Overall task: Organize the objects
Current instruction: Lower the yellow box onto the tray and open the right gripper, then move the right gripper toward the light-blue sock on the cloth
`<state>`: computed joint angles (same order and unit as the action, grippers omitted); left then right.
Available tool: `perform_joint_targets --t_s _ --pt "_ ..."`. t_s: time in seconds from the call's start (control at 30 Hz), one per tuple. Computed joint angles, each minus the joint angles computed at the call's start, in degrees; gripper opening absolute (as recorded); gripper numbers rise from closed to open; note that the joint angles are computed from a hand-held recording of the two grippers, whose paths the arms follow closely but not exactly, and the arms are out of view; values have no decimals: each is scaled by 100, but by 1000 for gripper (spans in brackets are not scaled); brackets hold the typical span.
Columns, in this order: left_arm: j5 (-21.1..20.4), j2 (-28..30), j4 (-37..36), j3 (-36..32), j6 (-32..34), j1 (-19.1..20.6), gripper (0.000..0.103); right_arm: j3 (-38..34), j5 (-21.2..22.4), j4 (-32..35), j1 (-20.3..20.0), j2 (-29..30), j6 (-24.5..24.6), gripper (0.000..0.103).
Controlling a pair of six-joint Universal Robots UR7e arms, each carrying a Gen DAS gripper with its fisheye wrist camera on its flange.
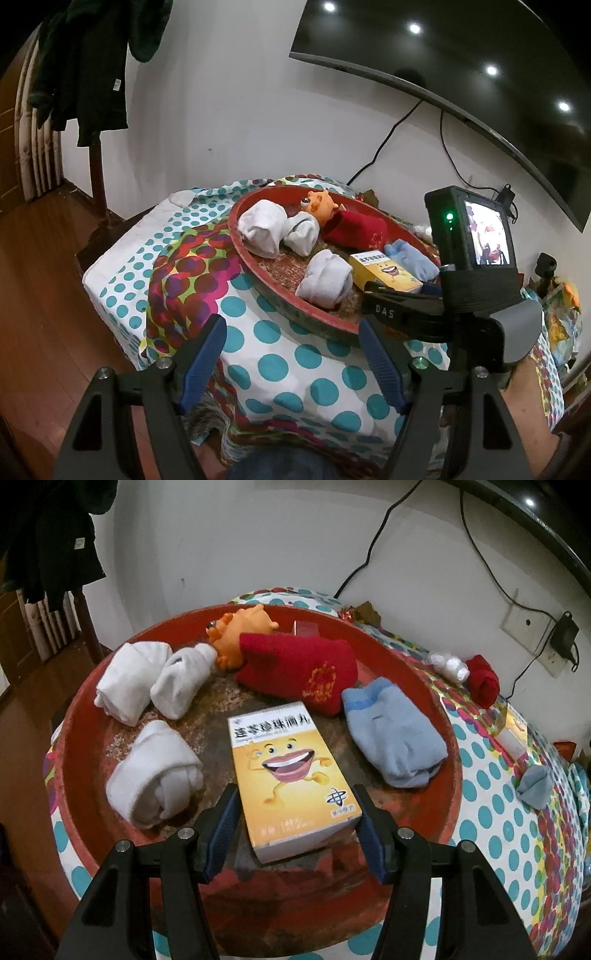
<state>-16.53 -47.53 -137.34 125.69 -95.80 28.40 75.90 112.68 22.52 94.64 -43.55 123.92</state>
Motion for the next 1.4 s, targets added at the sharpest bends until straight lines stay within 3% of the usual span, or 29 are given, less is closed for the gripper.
perform_joint_targets --t_s 0.07,0.13,0.2,0.5,0.87,1.03,1.2,1.3,1.4 --pt "-4 4 -9 0 6 -3 76 -40 99 10 -7 43 50 63" --pt "4 11 7 -7 -13 -2 76 61 159 -210 -7 -24 3 84" --pt "1 16 18 -14 -18 -2 76 339 99 -652 -13 -226 -180 90" --pt "24 203 -114 -174 376 11 76 413 -190 -832 -171 -657 -215 92" --pt "44 669 -622 -472 1355 -19 76 -215 -221 -323 -710 -815 281 93" --pt "-111 1052 -1390 -669 2352 -1 76 -396 -197 -288 -968 -911 328 94" --pt "-512 1595 -2678 -1186 4134 126 76 -832 -56 -275 -1311 -880 255 94" --pt "-760 1887 -3402 -1636 5217 239 76 -1444 -45 114 -1582 -748 706 94" --pt "-953 2115 -3573 -2178 5851 405 76 -2195 -166 766 -1838 -551 1362 95"
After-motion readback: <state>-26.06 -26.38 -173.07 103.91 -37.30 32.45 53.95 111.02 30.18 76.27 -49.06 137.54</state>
